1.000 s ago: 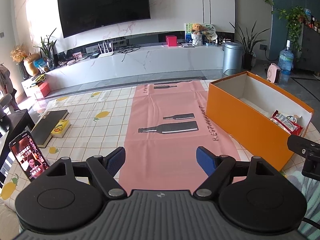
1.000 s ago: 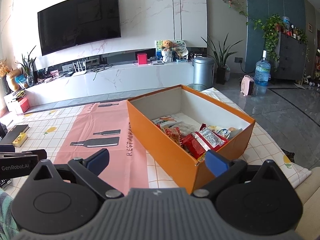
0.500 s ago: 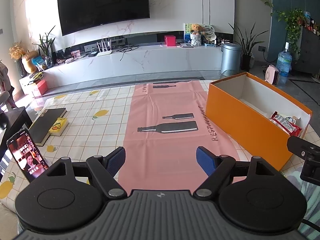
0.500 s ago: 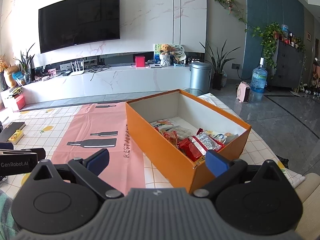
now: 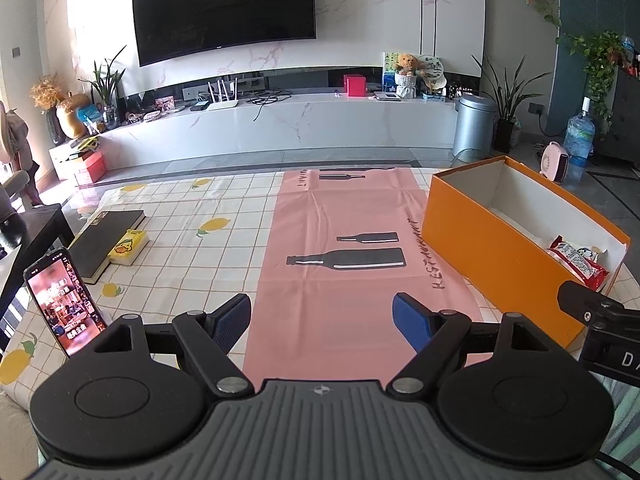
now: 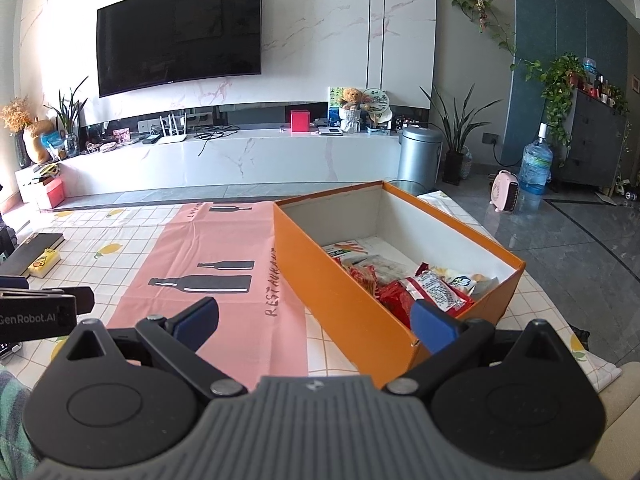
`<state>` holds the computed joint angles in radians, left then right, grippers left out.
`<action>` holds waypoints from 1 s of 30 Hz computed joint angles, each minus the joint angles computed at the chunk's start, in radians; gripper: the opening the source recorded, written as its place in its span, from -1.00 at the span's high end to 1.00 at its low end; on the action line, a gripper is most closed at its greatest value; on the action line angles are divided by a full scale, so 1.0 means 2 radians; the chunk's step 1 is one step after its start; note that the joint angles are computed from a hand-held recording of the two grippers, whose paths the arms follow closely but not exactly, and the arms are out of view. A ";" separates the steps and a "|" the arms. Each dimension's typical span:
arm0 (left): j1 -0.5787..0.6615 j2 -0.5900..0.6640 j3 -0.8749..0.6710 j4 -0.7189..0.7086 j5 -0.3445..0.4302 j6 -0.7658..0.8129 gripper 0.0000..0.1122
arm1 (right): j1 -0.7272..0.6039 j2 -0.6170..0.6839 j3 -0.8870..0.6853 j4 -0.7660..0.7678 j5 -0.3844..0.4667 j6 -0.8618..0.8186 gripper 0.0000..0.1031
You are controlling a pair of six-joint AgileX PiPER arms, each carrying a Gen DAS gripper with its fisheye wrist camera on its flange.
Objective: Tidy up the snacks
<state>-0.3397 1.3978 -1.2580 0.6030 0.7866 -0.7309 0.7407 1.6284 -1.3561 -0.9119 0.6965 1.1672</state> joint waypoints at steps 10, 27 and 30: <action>-0.005 0.001 -0.004 0.010 0.007 -0.005 -0.68 | -0.009 -0.004 0.007 0.009 -0.014 0.002 -0.92; 0.007 0.000 -0.001 -0.013 -0.015 0.037 -0.68 | 0.010 -0.007 0.006 -0.019 0.027 0.037 -0.92; 0.014 -0.003 0.005 -0.026 -0.023 0.048 -0.68 | 0.016 -0.004 0.003 -0.020 0.036 0.039 -0.92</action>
<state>-0.3116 1.3914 -1.2482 0.5520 0.7400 -0.6342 0.7727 1.6205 -1.3497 -0.9525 0.7678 1.2452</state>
